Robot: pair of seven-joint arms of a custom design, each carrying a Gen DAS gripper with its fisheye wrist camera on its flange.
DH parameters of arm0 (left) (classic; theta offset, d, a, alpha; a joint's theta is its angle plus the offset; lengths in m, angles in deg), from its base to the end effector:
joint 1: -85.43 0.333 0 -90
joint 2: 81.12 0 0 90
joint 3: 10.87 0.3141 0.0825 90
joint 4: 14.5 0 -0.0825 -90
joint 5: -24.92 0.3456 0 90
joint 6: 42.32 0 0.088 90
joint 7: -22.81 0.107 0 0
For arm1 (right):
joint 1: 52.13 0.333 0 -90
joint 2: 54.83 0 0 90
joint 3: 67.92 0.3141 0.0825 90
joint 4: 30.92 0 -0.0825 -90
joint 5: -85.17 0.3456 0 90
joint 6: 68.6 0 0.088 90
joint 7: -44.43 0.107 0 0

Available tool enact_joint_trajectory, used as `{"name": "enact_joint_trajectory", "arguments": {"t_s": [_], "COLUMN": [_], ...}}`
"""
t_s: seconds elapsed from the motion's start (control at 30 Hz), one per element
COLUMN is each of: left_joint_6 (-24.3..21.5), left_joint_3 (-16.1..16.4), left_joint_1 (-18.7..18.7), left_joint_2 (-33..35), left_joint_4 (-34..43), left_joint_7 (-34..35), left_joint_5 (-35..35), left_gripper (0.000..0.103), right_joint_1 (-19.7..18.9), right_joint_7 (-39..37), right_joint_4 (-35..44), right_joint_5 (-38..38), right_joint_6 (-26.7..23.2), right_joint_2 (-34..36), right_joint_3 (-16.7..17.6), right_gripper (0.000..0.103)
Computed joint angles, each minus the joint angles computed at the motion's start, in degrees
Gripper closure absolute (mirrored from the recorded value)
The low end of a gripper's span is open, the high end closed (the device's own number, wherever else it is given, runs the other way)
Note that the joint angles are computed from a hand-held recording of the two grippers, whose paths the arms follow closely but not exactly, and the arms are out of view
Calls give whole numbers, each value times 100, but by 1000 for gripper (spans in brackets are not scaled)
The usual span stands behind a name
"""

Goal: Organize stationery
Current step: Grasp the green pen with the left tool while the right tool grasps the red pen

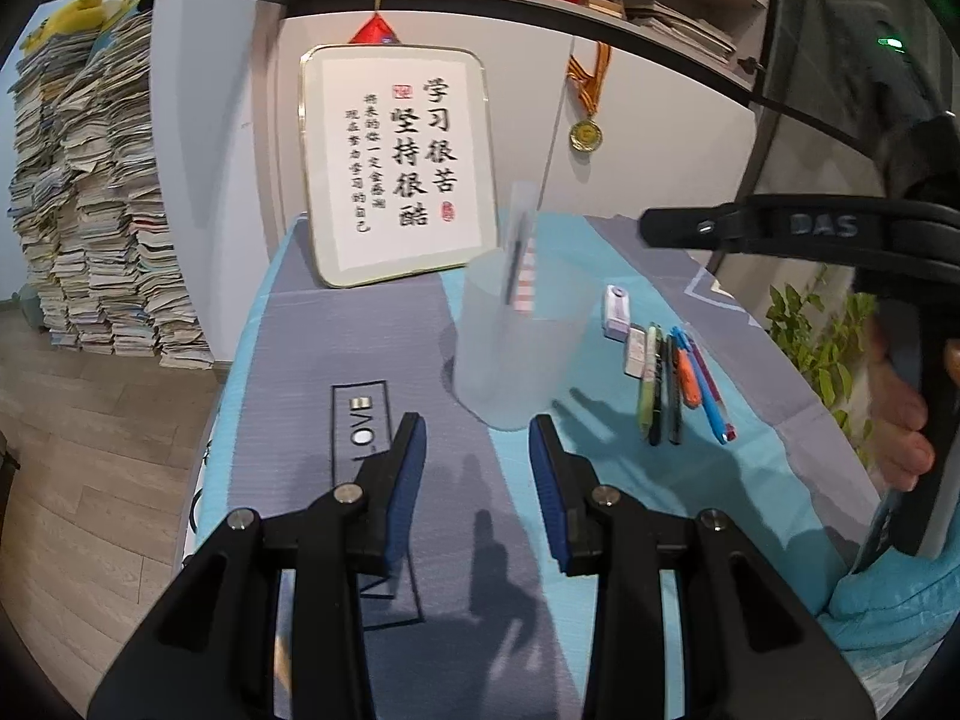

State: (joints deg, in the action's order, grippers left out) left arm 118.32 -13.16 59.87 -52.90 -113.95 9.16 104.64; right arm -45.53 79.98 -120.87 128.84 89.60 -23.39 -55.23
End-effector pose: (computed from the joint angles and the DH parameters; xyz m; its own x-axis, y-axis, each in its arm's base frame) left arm 0.5576 -0.3436 0.3532 0.0433 -0.9902 0.1328 -0.6297 -0.1303 -0.7658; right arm 0.6790 0.1739 0.4093 0.5984 -0.7893 -0.1378 -0.6016 -0.3291 -0.7279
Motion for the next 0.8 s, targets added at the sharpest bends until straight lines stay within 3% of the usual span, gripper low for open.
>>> {"name": "enact_joint_trajectory", "arguments": {"t_s": [0.2, 0.4, 0.5, 0.67, 0.8], "left_joint_6": [107, 191, 137, -465, -849], "left_joint_3": [-76, -195, -303, -503, -472], "left_joint_1": [-48, -132, -152, -242, -353], "left_joint_2": [249, 795, 1121, 1859, 2265], "left_joint_4": [312, 989, 1392, 2379, 2996], "left_joint_7": [607, 1893, 2583, 3814, 4376], "left_joint_5": [-409, -1400, -1960, -2979, -3597], "left_gripper": [70, 70, 70, 70, 70], "right_joint_1": [-212, -379, -490, -689, -636], "right_joint_7": [82, 957, 1205, 1133, 1100], "right_joint_4": [-467, -416, -385, -159, -38], "right_joint_5": [103, -316, -525, -688, -795], "right_joint_6": [375, 50, -195, -731, -771], "right_joint_2": [-162, 97, 204, 450, 608], "right_joint_3": [-208, -615, -646, -547, -542], "right_gripper": [92, 91, 91, 91, 91]}}
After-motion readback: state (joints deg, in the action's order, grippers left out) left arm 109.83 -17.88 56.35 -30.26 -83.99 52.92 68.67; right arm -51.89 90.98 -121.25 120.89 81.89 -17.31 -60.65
